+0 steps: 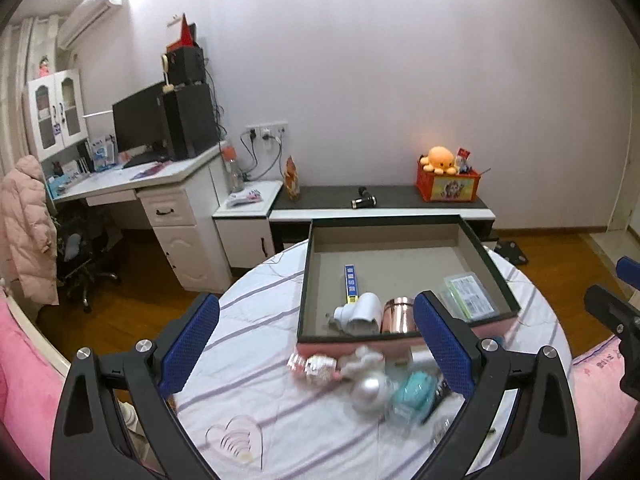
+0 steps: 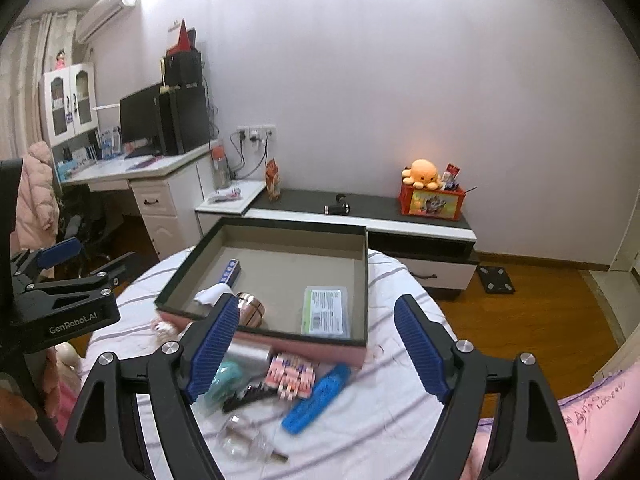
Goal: Organize rigid objects
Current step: 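Withdraw both tools from the box back over the table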
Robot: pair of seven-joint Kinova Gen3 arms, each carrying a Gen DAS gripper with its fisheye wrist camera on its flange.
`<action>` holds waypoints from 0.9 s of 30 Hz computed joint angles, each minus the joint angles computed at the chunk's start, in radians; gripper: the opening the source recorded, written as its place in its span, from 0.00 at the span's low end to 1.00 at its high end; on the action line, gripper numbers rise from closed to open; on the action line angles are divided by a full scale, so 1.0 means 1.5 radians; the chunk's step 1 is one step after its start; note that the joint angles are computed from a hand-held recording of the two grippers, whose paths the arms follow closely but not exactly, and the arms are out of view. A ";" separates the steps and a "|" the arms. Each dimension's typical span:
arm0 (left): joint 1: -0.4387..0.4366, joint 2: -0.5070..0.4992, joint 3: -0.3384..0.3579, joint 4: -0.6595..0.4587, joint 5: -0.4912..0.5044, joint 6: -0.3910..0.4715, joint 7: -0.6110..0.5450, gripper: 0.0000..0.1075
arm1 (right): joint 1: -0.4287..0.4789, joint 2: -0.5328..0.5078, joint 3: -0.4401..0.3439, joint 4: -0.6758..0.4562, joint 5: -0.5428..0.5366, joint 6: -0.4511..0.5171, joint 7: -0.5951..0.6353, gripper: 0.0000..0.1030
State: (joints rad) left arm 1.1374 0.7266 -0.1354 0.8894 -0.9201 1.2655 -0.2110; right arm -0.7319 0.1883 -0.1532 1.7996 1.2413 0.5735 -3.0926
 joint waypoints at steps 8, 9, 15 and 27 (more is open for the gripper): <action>0.075 -0.024 0.004 0.058 -0.062 0.046 0.071 0.95 | -0.030 -0.062 -0.059 0.084 0.054 0.093 -0.106 0.81; 0.081 -0.030 0.008 0.071 -0.065 0.044 0.085 0.95 | -0.032 -0.068 -0.068 0.092 0.052 0.101 -0.112 0.81; 0.098 -0.035 0.032 0.099 -0.081 0.068 0.126 0.96 | -0.040 -0.084 -0.101 0.118 0.046 0.133 -0.133 0.82; 0.107 -0.022 0.041 0.082 -0.096 0.093 0.123 0.96 | -0.054 -0.096 -0.123 0.139 0.061 0.162 -0.159 0.82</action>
State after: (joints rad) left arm 1.2973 0.6940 -0.0734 1.0125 -1.0636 1.4043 -0.0262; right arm -0.8134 0.0448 -0.3380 2.0077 1.3326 0.8170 -3.3317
